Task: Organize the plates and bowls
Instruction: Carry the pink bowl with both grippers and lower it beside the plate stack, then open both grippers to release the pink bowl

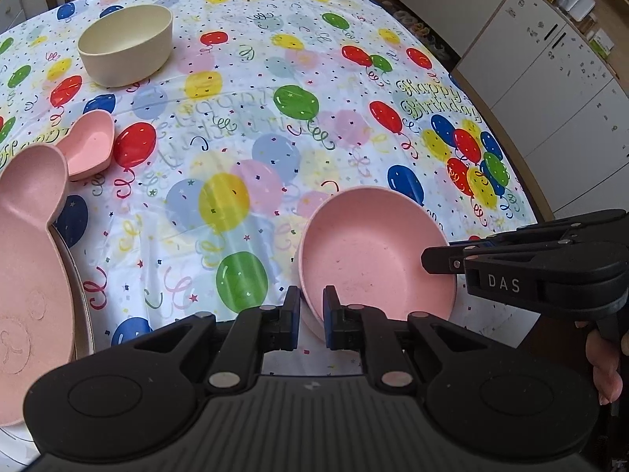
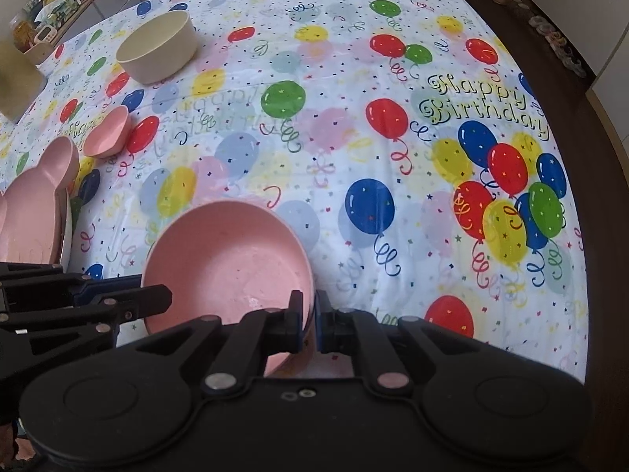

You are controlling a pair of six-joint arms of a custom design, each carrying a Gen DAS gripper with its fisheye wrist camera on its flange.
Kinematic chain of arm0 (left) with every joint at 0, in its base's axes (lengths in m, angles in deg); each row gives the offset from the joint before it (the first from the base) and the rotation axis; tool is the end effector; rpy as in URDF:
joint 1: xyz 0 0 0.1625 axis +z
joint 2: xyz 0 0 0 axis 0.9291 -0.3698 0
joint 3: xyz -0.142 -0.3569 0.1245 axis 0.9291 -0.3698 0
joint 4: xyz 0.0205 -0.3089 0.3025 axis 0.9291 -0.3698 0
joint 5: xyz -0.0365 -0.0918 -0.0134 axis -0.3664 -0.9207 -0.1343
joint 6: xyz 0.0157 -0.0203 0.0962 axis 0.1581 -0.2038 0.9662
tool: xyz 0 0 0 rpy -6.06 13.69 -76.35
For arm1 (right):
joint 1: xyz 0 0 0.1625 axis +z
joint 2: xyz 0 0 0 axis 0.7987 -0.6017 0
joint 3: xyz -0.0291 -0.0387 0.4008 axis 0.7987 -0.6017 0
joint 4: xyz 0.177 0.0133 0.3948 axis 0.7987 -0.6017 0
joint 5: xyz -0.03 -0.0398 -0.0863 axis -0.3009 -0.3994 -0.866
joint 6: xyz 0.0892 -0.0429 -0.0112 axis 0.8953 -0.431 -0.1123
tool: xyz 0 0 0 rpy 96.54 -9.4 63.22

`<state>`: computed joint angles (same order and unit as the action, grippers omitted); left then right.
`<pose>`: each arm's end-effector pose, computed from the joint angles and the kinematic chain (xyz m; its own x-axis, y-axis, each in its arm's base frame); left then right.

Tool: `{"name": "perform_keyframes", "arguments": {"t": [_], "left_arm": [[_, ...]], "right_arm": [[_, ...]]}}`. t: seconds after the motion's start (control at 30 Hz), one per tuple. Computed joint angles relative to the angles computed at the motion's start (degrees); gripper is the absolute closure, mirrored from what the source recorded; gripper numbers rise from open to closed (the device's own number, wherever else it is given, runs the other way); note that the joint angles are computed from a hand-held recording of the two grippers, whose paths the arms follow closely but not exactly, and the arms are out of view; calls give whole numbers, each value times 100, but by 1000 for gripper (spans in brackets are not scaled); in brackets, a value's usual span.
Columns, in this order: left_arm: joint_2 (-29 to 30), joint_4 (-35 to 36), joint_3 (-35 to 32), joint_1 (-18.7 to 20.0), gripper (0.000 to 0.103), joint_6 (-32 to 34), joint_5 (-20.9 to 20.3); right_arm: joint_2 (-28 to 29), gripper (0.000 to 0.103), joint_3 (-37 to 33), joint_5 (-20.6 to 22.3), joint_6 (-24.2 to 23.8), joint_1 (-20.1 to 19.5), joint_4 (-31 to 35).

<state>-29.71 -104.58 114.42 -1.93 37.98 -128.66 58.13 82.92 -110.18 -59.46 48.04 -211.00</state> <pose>-0.1068 -0.7313 0.1555 -0.8500 -0.0737 -0.5217 0.1525 0.9134 -0.3774 0.2341 -0.7875 0.0347 -0.7194 -0.4039 0.5650 -0.4726 0.8808 0.0280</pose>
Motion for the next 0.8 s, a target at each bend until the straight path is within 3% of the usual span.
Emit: {"name": "perform_keyframes", "arguments": {"t": [0.13,0.37,0.57,0.8], "left_arm": [[-10,20,-21,13,92,-46,-18],[-138,-148,105,-44,91,56,86],[-348,-598,323,-138,91,295,253],[-627,-1341,577,-263,91,748,497]], "right_arm": [[6,87,-13,-2,-19,22,-4],[-101,83,89,25,-109,90,-233],[-227,81,230,196,-330,214,-511],[-277,71,292,418,-520,411,-856]]}}
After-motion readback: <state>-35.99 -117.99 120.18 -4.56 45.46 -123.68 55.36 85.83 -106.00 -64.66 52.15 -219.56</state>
